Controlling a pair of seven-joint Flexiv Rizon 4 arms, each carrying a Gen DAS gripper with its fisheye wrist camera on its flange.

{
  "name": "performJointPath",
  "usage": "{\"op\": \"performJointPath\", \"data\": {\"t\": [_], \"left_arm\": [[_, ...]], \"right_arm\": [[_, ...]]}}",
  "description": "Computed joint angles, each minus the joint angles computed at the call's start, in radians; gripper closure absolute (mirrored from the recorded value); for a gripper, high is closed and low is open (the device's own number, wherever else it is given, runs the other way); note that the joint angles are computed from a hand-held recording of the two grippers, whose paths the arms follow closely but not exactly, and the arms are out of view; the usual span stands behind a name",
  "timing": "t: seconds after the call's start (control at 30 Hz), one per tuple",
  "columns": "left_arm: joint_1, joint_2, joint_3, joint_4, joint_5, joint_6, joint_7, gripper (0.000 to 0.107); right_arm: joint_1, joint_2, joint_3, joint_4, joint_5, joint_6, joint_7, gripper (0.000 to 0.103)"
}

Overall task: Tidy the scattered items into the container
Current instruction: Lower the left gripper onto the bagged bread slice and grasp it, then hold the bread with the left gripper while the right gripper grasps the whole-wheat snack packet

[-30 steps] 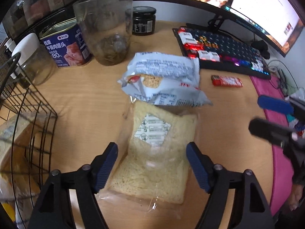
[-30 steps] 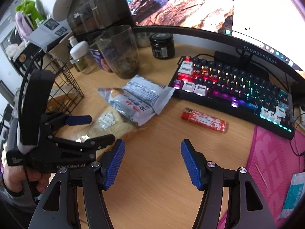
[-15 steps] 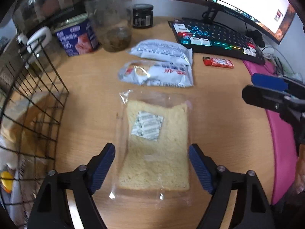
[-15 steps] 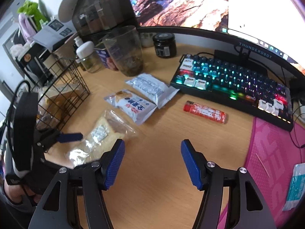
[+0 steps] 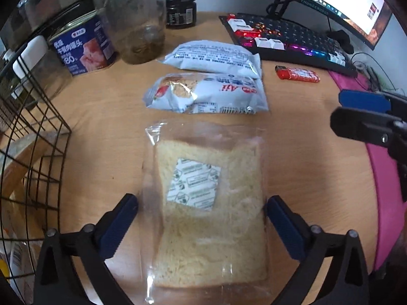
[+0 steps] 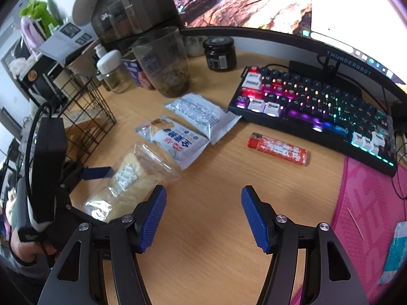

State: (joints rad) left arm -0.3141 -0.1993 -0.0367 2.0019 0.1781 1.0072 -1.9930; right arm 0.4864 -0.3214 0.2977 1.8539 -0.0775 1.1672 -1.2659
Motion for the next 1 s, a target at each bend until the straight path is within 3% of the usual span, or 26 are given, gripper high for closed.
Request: {"op": "performJointPath", "data": {"t": [0.17,0.23,0.33,0.8,1.0], "left_arm": [[-0.003,-0.002,0.004,0.005,0.024,0.029,-0.005,0.007],[0.003,0.016,0.002,0.023,0.008,0.037,0.018,0.018],[0.034,0.048,-0.014,0.081,-0.105,0.081,0.091,0.029],[0.053,0.123,-0.023,0.185,-0.202,0.1,0.179,0.03],[0.06,0.14,-0.022,0.208,-0.222,0.109,0.187,0.03]], "right_arm": [[0.012,-0.031,-0.007,-0.036,-0.017,-0.024,0.0,0.041],[0.017,-0.042,-0.01,-0.052,-0.026,-0.034,-0.001,0.041],[0.028,-0.064,-0.015,-0.078,-0.042,-0.047,-0.001,0.041],[0.077,-0.22,-0.015,-0.26,-0.095,-0.031,-0.108,0.041],[0.08,-0.29,0.007,-0.345,-0.071,-0.087,-0.196,0.041]]}}
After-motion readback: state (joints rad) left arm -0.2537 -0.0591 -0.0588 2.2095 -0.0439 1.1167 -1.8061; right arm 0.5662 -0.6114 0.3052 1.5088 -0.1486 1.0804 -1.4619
